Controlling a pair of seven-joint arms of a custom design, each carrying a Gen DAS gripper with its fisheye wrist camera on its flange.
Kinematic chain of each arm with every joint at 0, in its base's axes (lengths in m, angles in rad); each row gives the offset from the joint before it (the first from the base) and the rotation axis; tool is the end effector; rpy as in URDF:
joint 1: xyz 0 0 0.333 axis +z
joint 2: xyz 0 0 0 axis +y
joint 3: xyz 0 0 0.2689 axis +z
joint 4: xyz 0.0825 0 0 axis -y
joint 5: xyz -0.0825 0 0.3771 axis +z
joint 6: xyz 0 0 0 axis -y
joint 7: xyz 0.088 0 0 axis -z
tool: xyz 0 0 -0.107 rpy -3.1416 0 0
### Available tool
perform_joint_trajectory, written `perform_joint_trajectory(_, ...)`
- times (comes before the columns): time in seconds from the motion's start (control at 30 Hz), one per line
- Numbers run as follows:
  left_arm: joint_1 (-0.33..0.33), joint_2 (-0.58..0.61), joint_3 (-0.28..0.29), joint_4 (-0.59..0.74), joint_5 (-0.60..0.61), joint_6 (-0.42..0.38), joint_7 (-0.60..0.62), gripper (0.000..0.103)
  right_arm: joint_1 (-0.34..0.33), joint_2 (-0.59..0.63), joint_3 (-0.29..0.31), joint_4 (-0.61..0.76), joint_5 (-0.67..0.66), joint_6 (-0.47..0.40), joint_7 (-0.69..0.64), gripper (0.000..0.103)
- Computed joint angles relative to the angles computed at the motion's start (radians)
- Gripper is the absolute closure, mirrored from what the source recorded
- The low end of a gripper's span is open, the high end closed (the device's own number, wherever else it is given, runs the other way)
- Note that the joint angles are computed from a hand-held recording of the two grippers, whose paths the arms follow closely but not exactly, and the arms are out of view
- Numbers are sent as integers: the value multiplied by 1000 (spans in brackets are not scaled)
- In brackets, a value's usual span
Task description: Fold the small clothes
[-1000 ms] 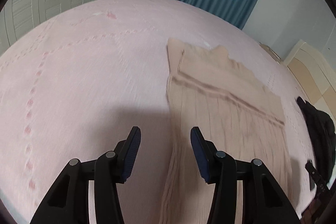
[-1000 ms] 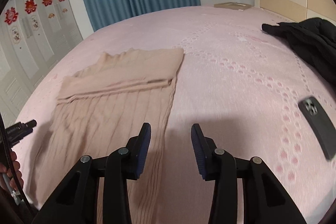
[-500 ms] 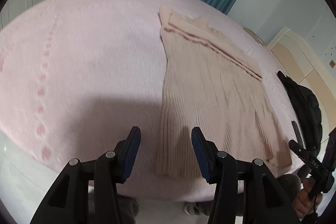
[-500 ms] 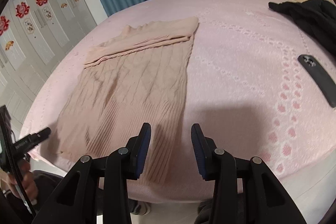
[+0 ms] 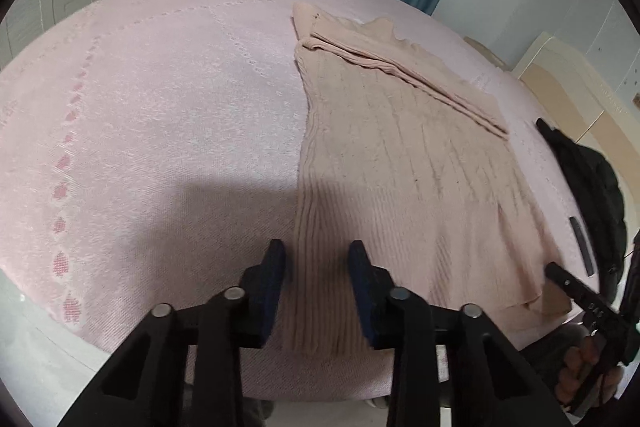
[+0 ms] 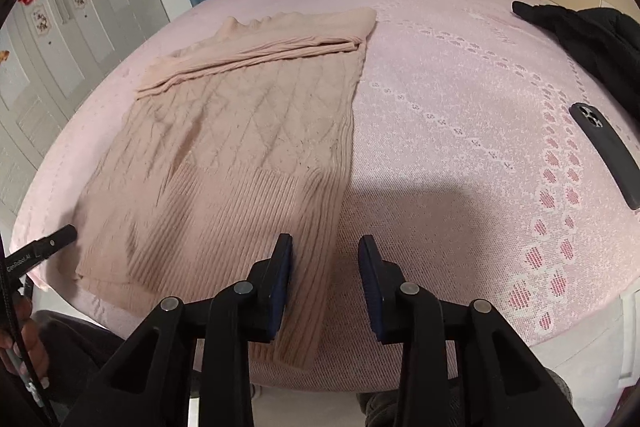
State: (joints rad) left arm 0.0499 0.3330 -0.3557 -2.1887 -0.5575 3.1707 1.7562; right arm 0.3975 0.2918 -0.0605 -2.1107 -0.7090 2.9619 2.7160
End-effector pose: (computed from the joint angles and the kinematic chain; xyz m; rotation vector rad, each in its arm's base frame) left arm 0.5648 -0.1245 0.2672 -2.0956 1.8417 -0.9235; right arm 0.5426 0.2374 0.2883 -1.7068 1.9554 -0.4704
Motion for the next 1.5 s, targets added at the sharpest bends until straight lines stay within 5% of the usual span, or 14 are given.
perform_joint_trajectory(0.1,95,25,-99,20,-55,0,55,74,-4,7,-1,5,9,8,7,69)
perform_joint_trajectory(0.23,171,69,-176,72,-125,-31,122,74,-59,27,58,20,130,12,-106,82)
perform_joint_trajectory(0.47,303,156,-308,169,-336,-89,293,76,-106,52,108,27,299,51,-256,82)
perform_joint_trajectory(0.63,210,142,-229,180,-359,-81,300,76,-164,65,167,23,442,84,-369,81)
perform_joint_trajectory(0.77,125,121,-155,172,-347,-72,293,76,-151,66,159,23,487,91,-400,81)
perform_joint_trajectory(1.1,178,110,-194,184,-600,-137,493,76,-87,54,98,13,463,82,-374,81)
perform_joint_trajectory(1.5,65,88,-68,199,-723,-197,568,75,-75,52,85,10,447,82,-362,81)
